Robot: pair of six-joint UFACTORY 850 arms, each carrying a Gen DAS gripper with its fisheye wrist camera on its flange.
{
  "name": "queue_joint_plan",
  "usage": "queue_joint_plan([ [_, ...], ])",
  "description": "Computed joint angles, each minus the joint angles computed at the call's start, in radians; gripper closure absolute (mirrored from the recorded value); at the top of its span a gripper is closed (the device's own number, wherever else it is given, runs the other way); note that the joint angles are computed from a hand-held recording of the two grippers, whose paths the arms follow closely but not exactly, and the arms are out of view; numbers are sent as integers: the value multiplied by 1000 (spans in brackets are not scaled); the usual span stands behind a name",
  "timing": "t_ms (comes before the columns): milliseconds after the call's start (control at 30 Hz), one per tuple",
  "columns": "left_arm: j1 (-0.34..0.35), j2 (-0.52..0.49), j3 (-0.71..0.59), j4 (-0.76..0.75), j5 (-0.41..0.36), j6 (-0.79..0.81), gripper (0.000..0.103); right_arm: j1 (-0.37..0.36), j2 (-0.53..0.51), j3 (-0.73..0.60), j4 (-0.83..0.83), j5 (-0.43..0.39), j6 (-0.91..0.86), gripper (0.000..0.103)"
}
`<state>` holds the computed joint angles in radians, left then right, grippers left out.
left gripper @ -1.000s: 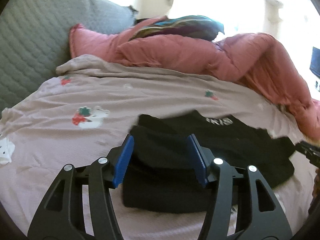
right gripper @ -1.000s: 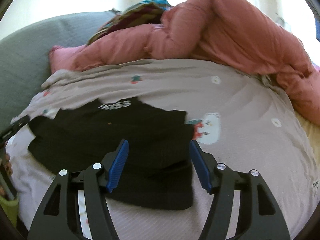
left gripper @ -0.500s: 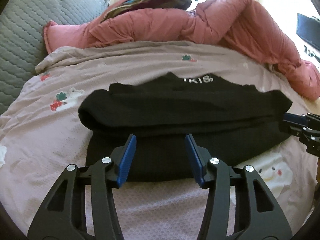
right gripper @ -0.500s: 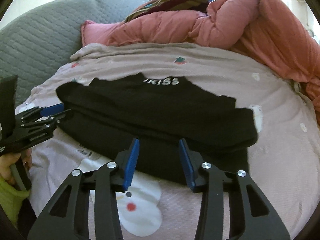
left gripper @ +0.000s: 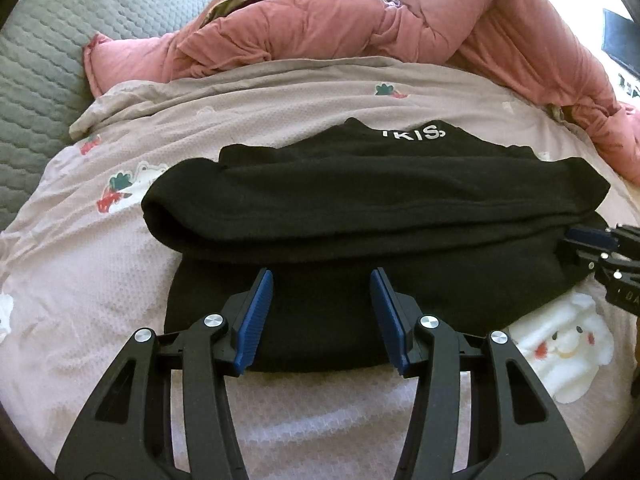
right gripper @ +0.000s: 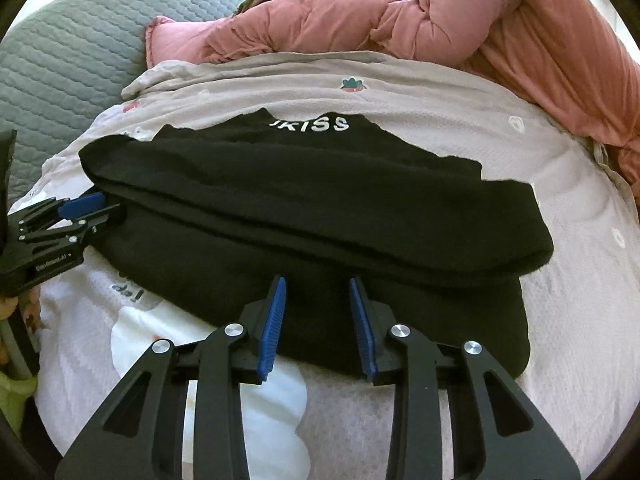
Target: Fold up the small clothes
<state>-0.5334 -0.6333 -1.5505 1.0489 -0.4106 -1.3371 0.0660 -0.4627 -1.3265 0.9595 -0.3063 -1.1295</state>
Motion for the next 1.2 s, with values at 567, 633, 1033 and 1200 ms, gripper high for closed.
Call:
queue_joint_plan([
  [567, 34, -117, -213, -291, -50, 292, 60, -4, -134, -215, -203, -81, 233, 72],
  [633, 41, -146, -263, -363, -70, 358, 60, -4, -156, -251, -245, -97, 279, 72],
  [1033, 95, -283, -505, -636, -87, 521, 60, 0, -289, -478, -438, -171, 492, 72],
  [1200, 104, -243, -428, -538, -3, 445, 60, 8, -340, -559, -538, -156, 599, 73],
])
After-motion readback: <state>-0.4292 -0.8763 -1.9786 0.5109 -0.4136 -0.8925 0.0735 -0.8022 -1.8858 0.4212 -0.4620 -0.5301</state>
